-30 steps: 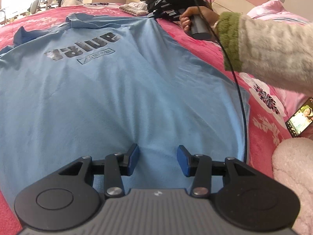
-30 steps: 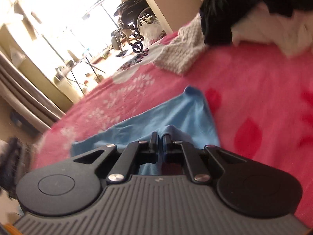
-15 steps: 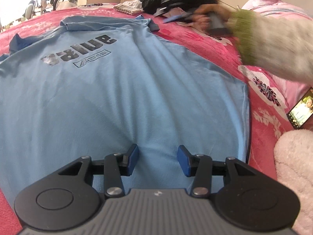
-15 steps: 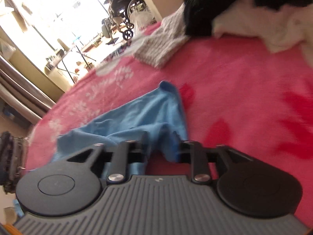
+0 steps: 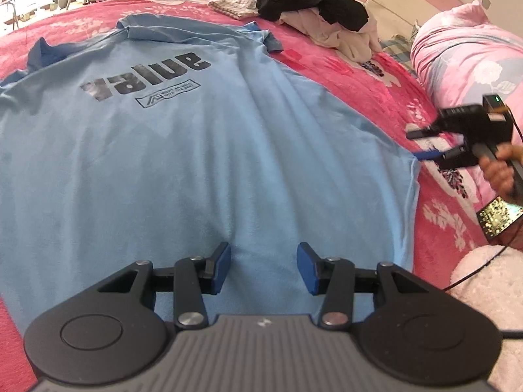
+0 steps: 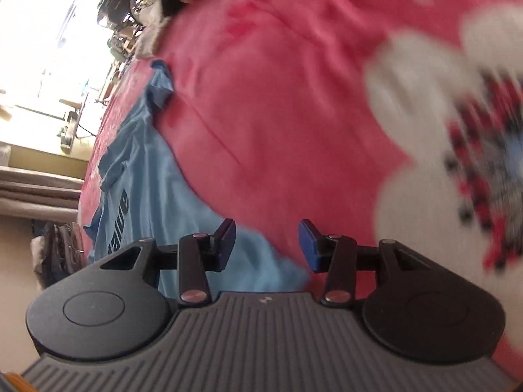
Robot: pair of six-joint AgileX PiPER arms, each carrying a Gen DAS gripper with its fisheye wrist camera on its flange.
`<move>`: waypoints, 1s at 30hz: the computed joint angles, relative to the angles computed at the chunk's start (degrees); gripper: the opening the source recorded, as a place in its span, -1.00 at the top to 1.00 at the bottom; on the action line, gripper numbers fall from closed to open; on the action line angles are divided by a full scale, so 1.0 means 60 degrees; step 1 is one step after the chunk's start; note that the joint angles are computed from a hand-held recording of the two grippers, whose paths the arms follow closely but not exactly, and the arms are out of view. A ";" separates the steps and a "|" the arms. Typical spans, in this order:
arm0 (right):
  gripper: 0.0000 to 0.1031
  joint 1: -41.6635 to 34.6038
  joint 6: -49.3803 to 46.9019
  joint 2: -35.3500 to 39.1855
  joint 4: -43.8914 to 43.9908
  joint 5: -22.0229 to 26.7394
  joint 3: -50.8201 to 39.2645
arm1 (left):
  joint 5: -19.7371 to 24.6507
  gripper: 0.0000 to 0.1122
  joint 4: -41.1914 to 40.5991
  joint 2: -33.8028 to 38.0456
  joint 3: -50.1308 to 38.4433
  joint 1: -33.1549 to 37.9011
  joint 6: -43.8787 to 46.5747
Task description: Fold clothes
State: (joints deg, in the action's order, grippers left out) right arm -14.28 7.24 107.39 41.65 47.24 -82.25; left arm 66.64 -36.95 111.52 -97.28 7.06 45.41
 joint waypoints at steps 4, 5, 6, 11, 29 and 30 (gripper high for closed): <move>0.33 0.0204 -0.0849 -0.0319 0.0582 -0.0447 0.0858 | -0.0143 0.18 0.0156 -0.0416 0.0367 0.0000 -0.0030; 0.54 0.0395 -0.0757 -0.0330 0.0155 -0.0470 0.0727 | -0.0157 0.18 0.0181 -0.0525 0.0488 0.0002 -0.0014; 0.91 0.0606 -0.0455 -0.0334 -0.0503 -0.0343 0.0445 | -0.0170 0.18 0.0205 -0.0634 0.0608 0.0004 0.0002; 0.94 0.2426 0.1082 -0.1387 -0.4912 -0.0517 -0.0209 | -0.0212 0.18 0.0304 -0.1031 0.1135 -0.0008 0.0187; 0.46 0.7708 -0.2209 -0.0593 -1.0388 0.0902 -0.1425 | -0.0312 0.17 0.0218 -0.0857 0.1288 -0.0015 0.0346; 0.42 0.7634 -0.2056 -0.0670 -1.0309 0.0973 -0.1466 | -0.0328 0.17 0.0200 -0.0853 0.1303 -0.0015 0.0345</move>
State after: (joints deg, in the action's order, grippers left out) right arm 31.53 -5.10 103.37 -20.21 53.08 -91.05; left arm 64.68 -35.75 106.40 -89.47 6.97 47.49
